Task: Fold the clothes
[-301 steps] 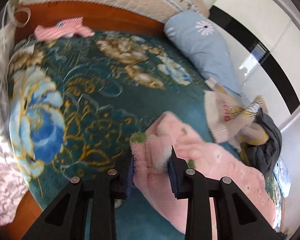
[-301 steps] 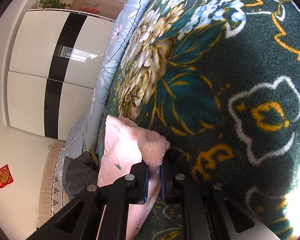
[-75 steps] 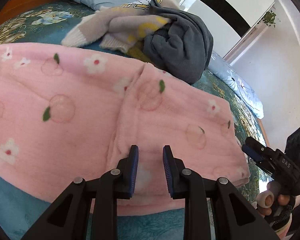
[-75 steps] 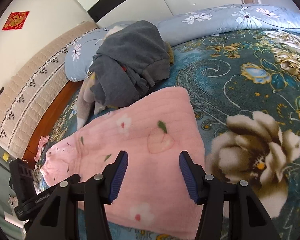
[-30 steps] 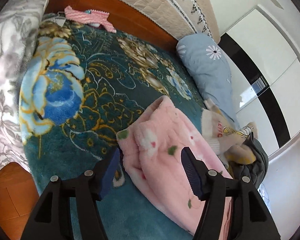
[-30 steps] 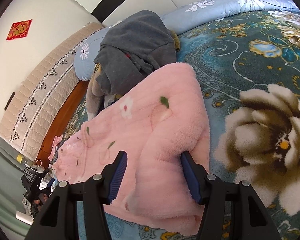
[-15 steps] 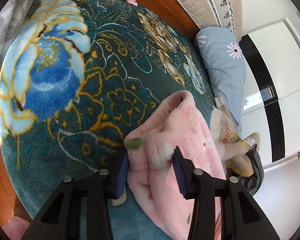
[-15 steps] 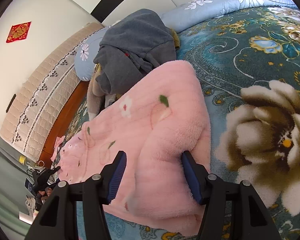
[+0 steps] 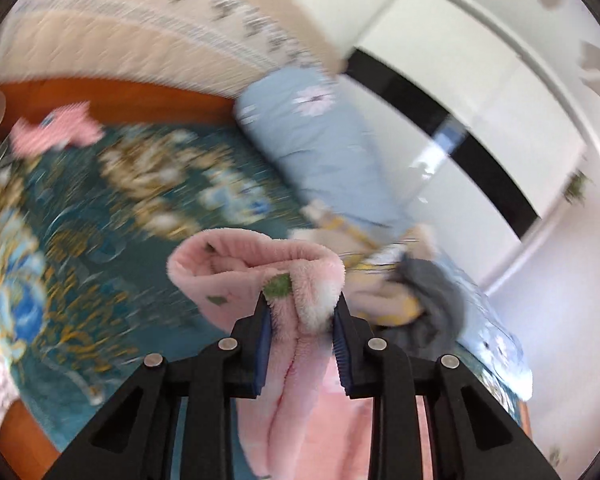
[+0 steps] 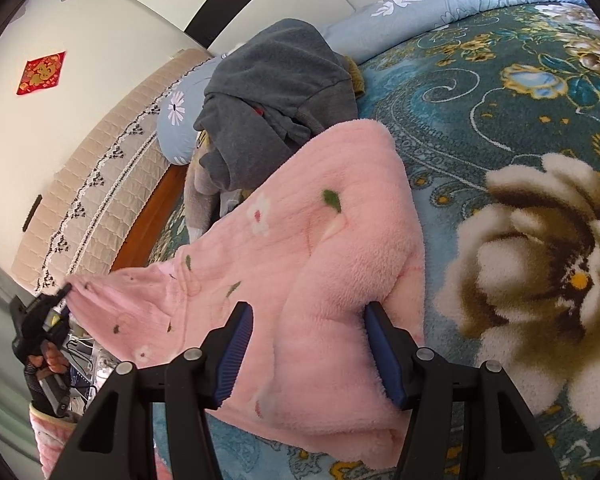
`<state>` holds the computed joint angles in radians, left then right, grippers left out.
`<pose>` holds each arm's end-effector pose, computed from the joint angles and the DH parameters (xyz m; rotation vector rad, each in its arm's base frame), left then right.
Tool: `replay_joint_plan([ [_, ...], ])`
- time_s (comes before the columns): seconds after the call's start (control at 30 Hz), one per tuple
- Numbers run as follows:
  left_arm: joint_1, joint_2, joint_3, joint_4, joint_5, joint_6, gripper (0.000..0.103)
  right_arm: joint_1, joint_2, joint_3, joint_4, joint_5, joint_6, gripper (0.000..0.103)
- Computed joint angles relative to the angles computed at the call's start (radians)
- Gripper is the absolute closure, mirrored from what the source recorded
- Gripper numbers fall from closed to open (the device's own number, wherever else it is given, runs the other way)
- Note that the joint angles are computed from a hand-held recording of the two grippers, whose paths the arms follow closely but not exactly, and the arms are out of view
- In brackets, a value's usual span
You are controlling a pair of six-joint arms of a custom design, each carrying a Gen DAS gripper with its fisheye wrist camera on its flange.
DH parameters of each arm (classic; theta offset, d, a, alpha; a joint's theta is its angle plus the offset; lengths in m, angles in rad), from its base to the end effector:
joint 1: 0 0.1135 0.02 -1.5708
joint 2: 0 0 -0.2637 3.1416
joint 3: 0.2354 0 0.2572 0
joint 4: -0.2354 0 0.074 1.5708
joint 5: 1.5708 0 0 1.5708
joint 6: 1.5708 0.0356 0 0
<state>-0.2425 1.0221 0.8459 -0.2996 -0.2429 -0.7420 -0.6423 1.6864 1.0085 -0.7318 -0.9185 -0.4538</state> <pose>0.2309 -0.0483 0.3040 -0.6532 1.9448 -0.3694 0.2557 -0.1560 0.1709 0.1295 2.3799 0.9050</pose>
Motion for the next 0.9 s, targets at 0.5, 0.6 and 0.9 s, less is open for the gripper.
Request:
replay_joint_plan([
  [0.5, -0.536, 0.718, 0.501, 0.112, -0.108, 0.134, 0.075, -0.039, 0.024, 0.022, -0.039, -0.043, 0.001, 0.042],
  [0.6, -0.574, 0.812, 0.53, 0.119, -0.098, 0.116, 0.075, -0.058, 0.021, 0.019, -0.002, -0.042, 0.053, 0.042],
  [0.9, -0.644, 1.017, 0.665, 0.018, -0.052, 0.068, 0.072, -0.101, 0.037, 0.024, 0.087, -0.026, 0.2, 0.041],
])
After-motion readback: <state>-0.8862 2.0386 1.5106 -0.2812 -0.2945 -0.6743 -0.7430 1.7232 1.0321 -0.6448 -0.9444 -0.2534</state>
